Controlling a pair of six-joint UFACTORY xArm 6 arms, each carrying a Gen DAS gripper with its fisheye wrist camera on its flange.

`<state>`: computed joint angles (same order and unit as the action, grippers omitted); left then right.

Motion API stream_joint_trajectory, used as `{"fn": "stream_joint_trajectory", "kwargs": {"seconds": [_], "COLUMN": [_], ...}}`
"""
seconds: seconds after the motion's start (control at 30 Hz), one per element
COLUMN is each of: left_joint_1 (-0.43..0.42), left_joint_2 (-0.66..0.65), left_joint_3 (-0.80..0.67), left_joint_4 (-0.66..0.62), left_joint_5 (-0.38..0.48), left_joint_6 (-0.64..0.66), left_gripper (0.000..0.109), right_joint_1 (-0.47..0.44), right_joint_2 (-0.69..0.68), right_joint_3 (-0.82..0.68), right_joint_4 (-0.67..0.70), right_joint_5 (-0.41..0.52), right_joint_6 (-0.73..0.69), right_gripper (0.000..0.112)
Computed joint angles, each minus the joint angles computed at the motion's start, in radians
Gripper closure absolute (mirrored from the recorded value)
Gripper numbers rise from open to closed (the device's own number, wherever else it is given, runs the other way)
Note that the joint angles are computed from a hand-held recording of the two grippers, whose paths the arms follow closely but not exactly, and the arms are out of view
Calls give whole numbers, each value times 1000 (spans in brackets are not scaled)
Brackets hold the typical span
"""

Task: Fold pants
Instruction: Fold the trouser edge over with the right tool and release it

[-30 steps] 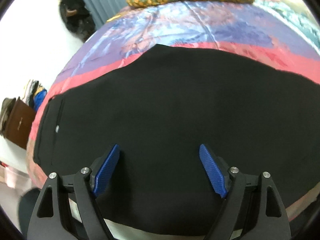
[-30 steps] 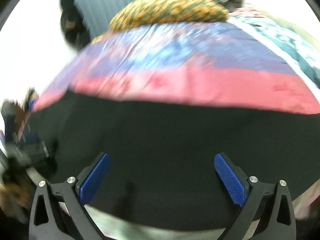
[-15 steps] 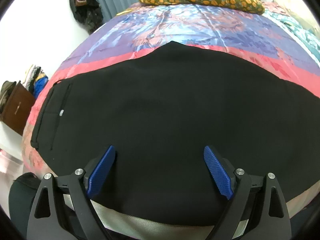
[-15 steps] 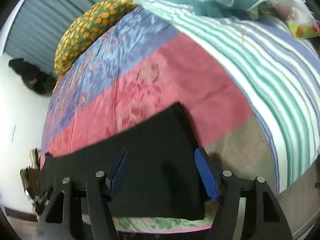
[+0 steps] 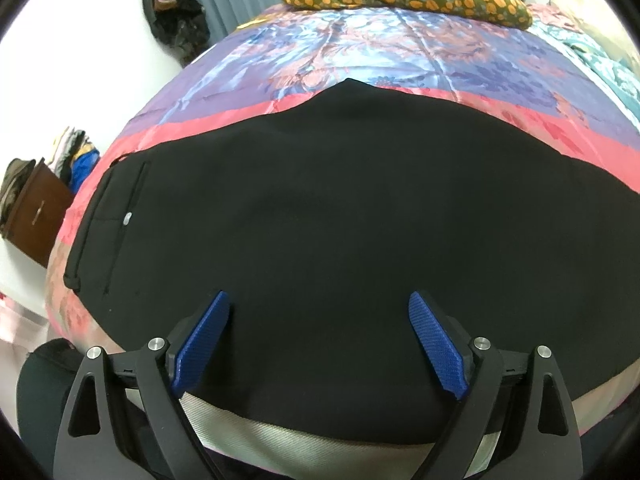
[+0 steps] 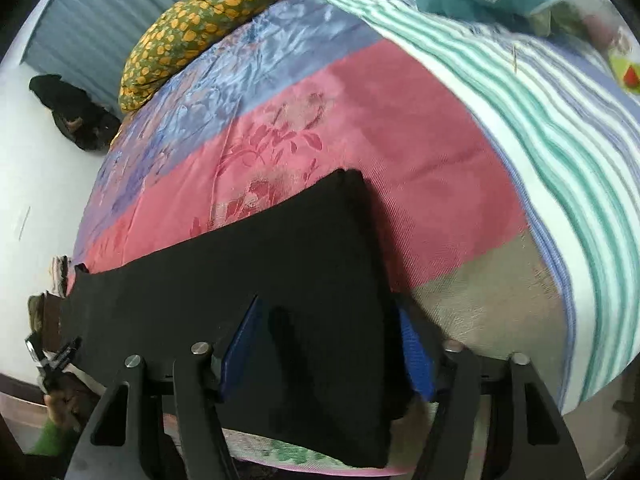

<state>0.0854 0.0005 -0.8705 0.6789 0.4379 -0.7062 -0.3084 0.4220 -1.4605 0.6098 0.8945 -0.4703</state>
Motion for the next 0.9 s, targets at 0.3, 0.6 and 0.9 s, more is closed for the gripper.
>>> {"fn": "stream_joint_trajectory", "kwargs": {"seconds": [0.3, 0.6, 0.9], "left_joint_1": [17, 56, 169], "left_joint_2": [-25, -56, -108], "left_joint_3": [28, 66, 105], "left_joint_4": [-78, -162, -352], "left_joint_5": [-25, -83, -116], "left_joint_6": [55, 122, 240], "left_gripper": [16, 16, 16], "right_joint_1": [-41, 316, 785], "right_joint_2": [-97, -122, 200], "right_joint_3": [64, 127, -289], "right_joint_4": [445, 885, 657], "right_joint_5": [188, 191, -12], "right_joint_6": [-92, -183, 37], "right_gripper": [99, 99, 50]}}
